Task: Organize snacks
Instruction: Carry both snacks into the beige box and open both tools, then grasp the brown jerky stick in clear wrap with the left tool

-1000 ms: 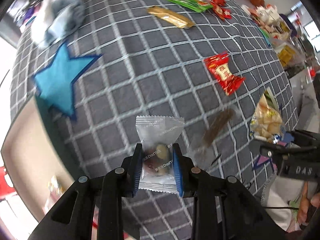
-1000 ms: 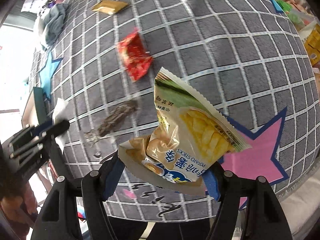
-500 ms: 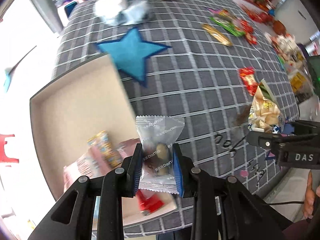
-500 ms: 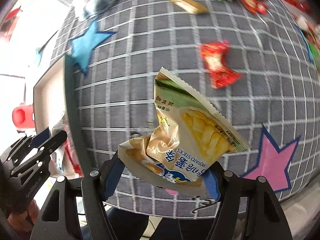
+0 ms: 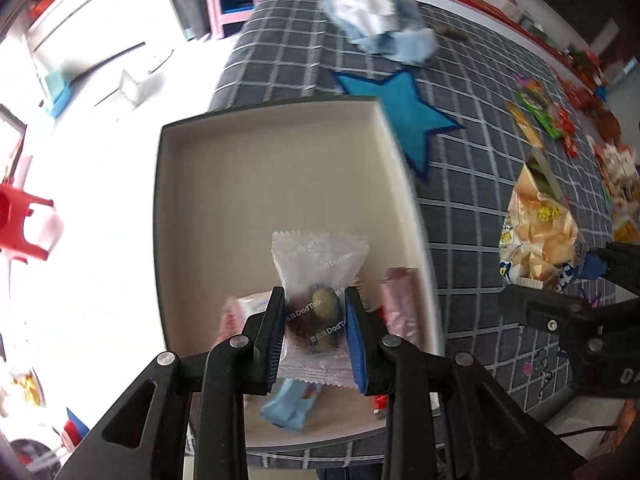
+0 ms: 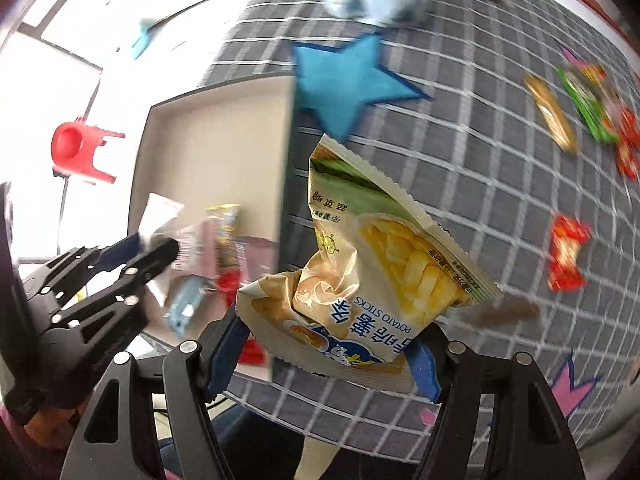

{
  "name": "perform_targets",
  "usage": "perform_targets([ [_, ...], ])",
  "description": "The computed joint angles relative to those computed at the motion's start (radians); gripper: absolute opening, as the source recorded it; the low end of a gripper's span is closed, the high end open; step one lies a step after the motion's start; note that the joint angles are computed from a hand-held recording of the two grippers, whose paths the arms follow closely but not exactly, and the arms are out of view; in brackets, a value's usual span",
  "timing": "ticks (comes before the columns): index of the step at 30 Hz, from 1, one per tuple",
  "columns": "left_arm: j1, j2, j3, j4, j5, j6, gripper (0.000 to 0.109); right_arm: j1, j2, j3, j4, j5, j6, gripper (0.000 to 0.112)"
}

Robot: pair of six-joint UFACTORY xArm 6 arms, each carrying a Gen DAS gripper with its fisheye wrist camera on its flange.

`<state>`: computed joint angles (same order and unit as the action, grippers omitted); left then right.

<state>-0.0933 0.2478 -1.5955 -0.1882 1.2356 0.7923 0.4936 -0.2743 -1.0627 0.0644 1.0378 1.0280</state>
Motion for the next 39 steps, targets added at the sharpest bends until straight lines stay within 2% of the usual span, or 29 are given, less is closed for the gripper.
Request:
perform_targets([
  [11, 0.047, 0.074, -0.083, 0.008, 0.063, -0.057, 0.032, -0.008, 0.213, -0.208, 0.097, -0.054, -0.207, 0.072],
  [12, 0.048, 0.075, -0.084, 0.014, 0.066, -0.061, 0.036, -0.007, 0.228, -0.220, 0.113, -0.060, -0.224, 0.072],
  [14, 0.046, 0.076, -0.083, 0.026, 0.078, -0.065, 0.054, -0.012, 0.251, -0.235, 0.152, -0.061, -0.262, 0.076],
  [15, 0.047, 0.072, -0.078, 0.027, 0.077, -0.070, 0.069, -0.012, 0.261, -0.245, 0.162, -0.056, -0.269, 0.077],
  [16, 0.049, 0.067, -0.070, 0.025, 0.073, -0.070, 0.078, -0.009, 0.274, -0.262, 0.159, -0.043, -0.266, 0.081],
  [20, 0.041, 0.062, -0.059, 0.044, 0.069, -0.076, 0.079, -0.006, 0.277, -0.261, 0.143, -0.001, -0.227, 0.102],
  [25, 0.022, 0.048, -0.033, 0.065, 0.054, -0.076, 0.080, -0.024, 0.189, -0.141, 0.168, -0.007, -0.137, 0.102],
  [29, 0.006, 0.021, 0.002, 0.073, 0.028, -0.057, 0.080, -0.040, 0.071, 0.009, 0.191, 0.010, -0.025, 0.102],
  [35, -0.012, 0.002, 0.027, 0.085, 0.011, -0.047, 0.080, -0.065, -0.172, 0.309, 0.291, 0.010, 0.203, 0.102],
  [39, -0.023, -0.019, 0.053, 0.089, 0.000, -0.031, 0.080, -0.058, -0.332, 0.479, 0.351, -0.032, 0.340, 0.102],
])
